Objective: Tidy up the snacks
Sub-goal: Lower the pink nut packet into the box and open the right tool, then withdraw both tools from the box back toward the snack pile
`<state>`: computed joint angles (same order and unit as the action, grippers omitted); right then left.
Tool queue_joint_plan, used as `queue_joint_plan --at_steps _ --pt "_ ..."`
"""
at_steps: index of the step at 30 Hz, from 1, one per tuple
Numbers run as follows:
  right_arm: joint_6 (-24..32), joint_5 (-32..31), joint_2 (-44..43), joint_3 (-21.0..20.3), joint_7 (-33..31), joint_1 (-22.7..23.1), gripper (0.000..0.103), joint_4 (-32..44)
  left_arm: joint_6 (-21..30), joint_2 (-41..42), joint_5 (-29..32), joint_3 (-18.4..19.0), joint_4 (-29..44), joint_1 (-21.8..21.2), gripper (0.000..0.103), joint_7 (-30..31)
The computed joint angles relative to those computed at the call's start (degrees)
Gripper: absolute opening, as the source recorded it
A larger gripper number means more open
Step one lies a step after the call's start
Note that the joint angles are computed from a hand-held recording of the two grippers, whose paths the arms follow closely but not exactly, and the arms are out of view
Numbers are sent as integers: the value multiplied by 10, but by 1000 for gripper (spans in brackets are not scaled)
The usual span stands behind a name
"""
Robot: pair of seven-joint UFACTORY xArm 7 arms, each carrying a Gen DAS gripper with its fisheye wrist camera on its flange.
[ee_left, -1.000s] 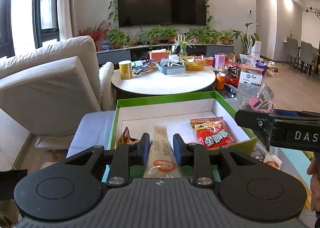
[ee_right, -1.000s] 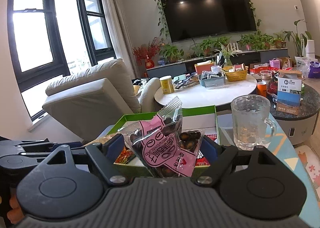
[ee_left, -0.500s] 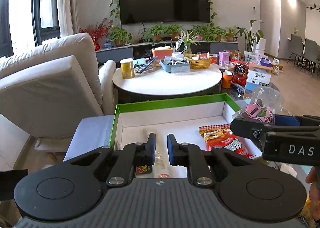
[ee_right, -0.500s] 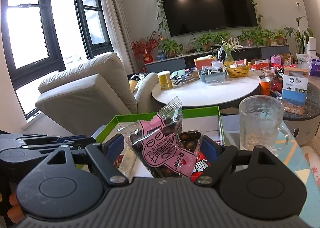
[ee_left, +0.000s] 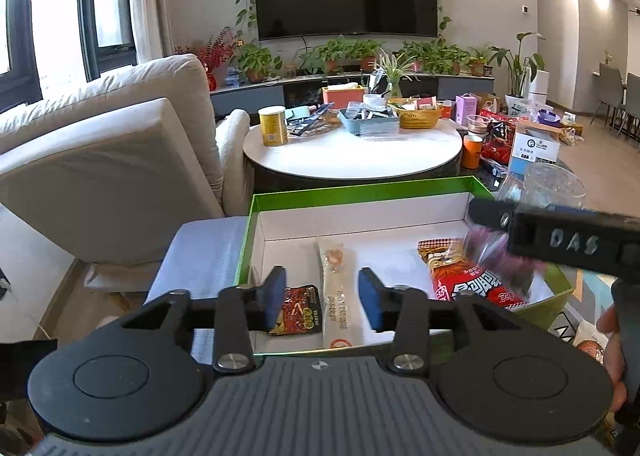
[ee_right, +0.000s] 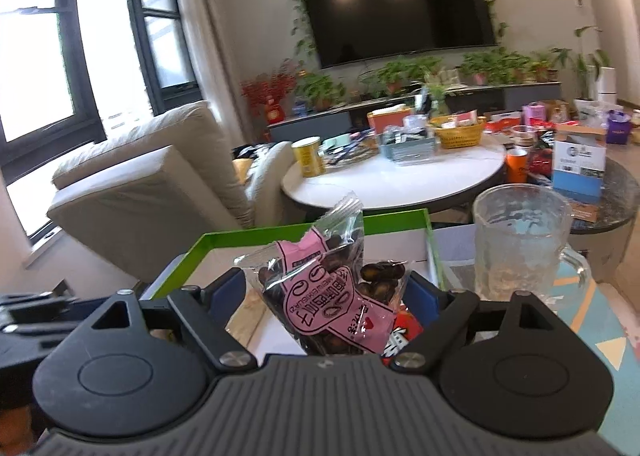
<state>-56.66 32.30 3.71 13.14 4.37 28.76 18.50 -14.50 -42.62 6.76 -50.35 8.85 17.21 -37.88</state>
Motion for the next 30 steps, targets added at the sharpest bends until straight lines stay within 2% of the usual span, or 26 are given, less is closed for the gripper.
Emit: queue_joint_plan --at_steps 2,4,8,13,18,30 --pt "-51 31 16 6 -1 11 61 -1 11 -12 0 -7 0 1 45 -4" --pt "-79 57 22 10 -7 21 61 -4 25 -24 3 -11 0 -1 45 -12" --pt "-46 47 -13 9 -3 19 61 -23 52 -46 19 -5 -2 -14 47 -34" --pt "-39 53 -32 19 -3 22 61 -39 82 -81 48 6 -10 -38 50 -63" --pt "-40 76 -46 30 -13 31 61 -55 113 -116 77 20 -16 -64 54 -93" --pt "-56 119 -87 49 -2 44 61 -117 176 -166 128 75 -37 -159 57 -142"
